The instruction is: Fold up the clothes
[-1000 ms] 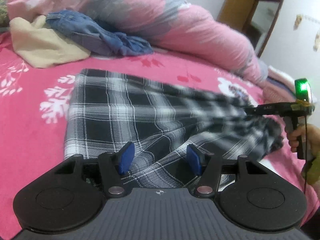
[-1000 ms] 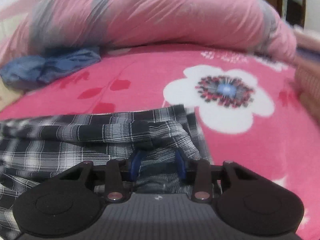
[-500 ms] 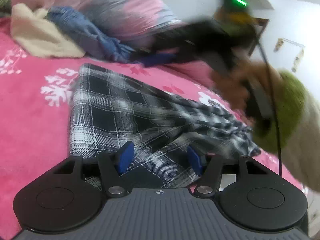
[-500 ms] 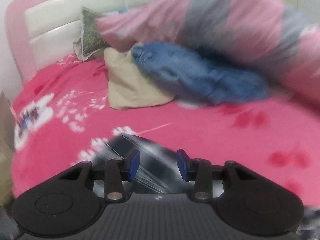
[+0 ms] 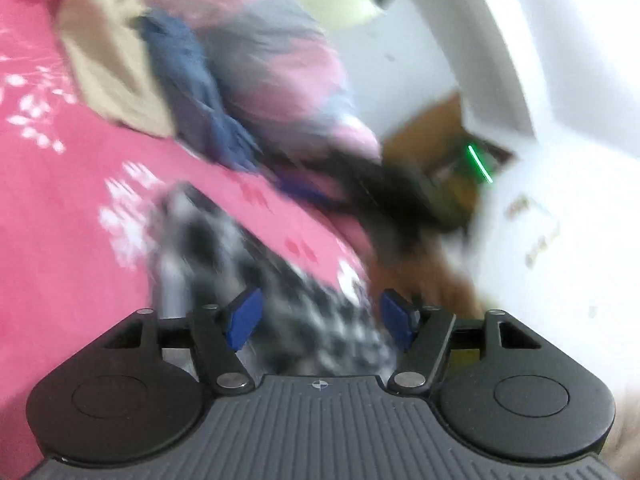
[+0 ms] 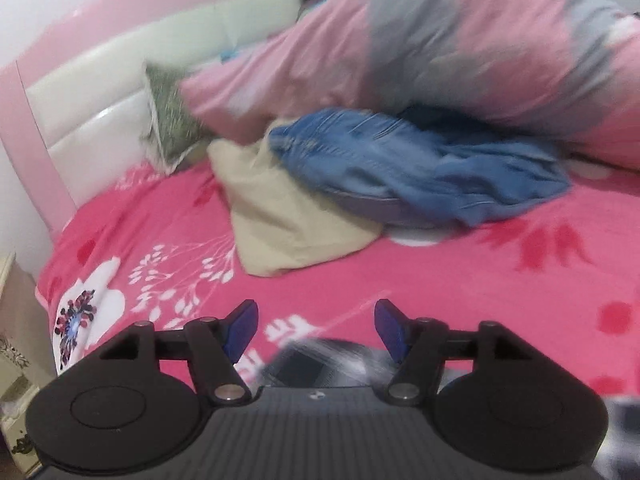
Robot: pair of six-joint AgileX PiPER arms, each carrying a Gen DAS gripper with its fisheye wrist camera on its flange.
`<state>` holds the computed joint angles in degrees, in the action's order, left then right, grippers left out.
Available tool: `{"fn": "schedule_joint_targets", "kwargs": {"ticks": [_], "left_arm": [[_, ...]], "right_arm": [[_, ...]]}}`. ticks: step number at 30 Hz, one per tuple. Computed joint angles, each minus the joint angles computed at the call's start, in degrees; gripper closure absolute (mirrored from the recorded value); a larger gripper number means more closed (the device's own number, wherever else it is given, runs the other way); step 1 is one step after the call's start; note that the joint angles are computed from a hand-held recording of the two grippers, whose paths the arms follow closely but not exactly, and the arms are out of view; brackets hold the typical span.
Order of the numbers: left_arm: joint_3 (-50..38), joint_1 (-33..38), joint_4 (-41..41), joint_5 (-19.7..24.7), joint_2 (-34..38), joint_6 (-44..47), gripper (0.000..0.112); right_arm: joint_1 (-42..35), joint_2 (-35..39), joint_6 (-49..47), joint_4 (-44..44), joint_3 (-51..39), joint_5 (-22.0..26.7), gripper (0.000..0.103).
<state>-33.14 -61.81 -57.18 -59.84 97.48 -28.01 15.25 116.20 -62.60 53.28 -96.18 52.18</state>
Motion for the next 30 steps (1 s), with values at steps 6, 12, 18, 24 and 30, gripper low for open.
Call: {"fn": "schedule_joint_targets", "kwargs": {"ticks": [6, 12, 18, 24, 30], "left_arm": [[-6.63, 21.88, 2.19, 22.17, 0.08, 5.39, 0.048], [-12.74, 32.71, 20.3, 31.09, 5.1, -11.29, 0.063], [-18.37, 37.36, 34.42, 36.08, 9.99, -21.19, 0.085], [-14.21, 33.18, 30.99, 18.28, 11.09, -12.94, 0.107], [-15.55, 31.06, 20.7, 19.19, 12.7, -0.16, 0.107]], "right_arm": [[-7.07, -7.88, -8.63, 6.27, 12.91, -0.45, 0.036], [-11.75, -11.04, -17.1, 12.4, 21.9, -0.42, 0.035], [-14.38, -9.08, -15.89, 13.39, 22.38, -0.39, 0.034], [-15.97, -7.39, -15.53, 15.26, 22.31, -2.83, 0.034], [-14.55, -6.75, -18.42, 14.97, 24.68, -10.0, 0.034]]}}
